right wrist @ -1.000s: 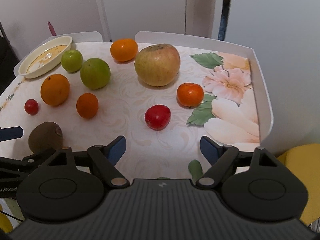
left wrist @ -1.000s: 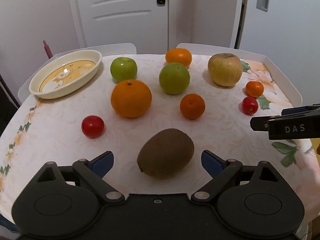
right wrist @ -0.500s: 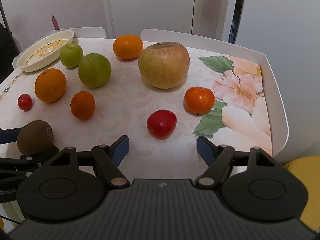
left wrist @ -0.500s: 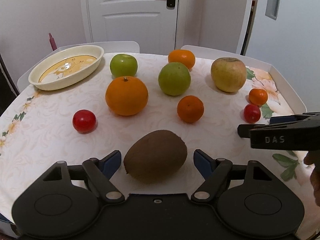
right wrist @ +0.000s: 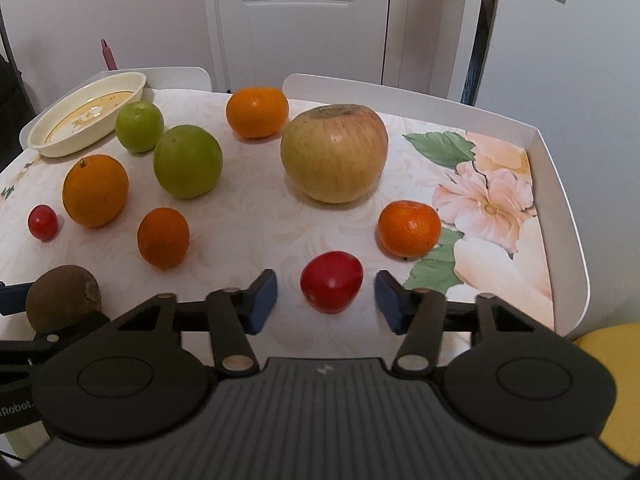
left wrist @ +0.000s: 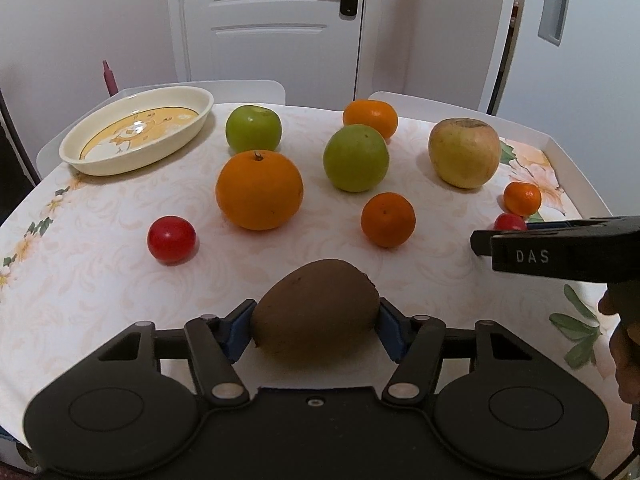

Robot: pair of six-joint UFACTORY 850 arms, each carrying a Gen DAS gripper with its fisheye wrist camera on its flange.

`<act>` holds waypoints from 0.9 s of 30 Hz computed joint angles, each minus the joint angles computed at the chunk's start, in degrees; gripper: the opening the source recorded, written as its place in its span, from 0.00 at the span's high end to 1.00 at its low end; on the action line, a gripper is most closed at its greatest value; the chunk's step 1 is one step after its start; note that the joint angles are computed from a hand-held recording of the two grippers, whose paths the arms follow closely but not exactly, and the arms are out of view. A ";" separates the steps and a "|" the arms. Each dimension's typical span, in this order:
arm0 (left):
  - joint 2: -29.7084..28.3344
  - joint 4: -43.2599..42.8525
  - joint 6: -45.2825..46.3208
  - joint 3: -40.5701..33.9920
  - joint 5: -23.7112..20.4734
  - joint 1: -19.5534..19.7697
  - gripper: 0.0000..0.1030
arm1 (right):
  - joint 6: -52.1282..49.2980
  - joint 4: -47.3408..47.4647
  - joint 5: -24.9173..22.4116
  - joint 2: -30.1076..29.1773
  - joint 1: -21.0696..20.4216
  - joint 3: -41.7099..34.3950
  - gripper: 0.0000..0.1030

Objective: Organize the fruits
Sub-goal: 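Grasp a red tomato with the right tool while the left tool lifts the kiwi, then carry both fruits to the duck bowl while the left tool releases the kiwi inside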

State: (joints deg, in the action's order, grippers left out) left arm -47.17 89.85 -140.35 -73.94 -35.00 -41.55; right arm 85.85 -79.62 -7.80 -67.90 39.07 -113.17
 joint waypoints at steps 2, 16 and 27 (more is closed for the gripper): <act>0.18 0.38 -0.55 0.31 0.03 0.02 0.35 | -0.03 -0.77 -0.58 -0.03 0.20 -0.11 0.54; 2.65 1.11 -1.66 2.19 -2.87 -0.28 0.36 | 8.15 -8.29 -0.72 3.88 0.47 3.88 0.55; 10.17 4.64 -3.70 7.48 -6.99 1.09 0.36 | 0.36 0.20 0.37 7.18 1.95 2.97 0.55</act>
State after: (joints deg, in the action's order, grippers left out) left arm -37.00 94.49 -144.05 -66.46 -41.99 -40.46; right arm 86.22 -79.42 -7.43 -60.72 41.02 -110.20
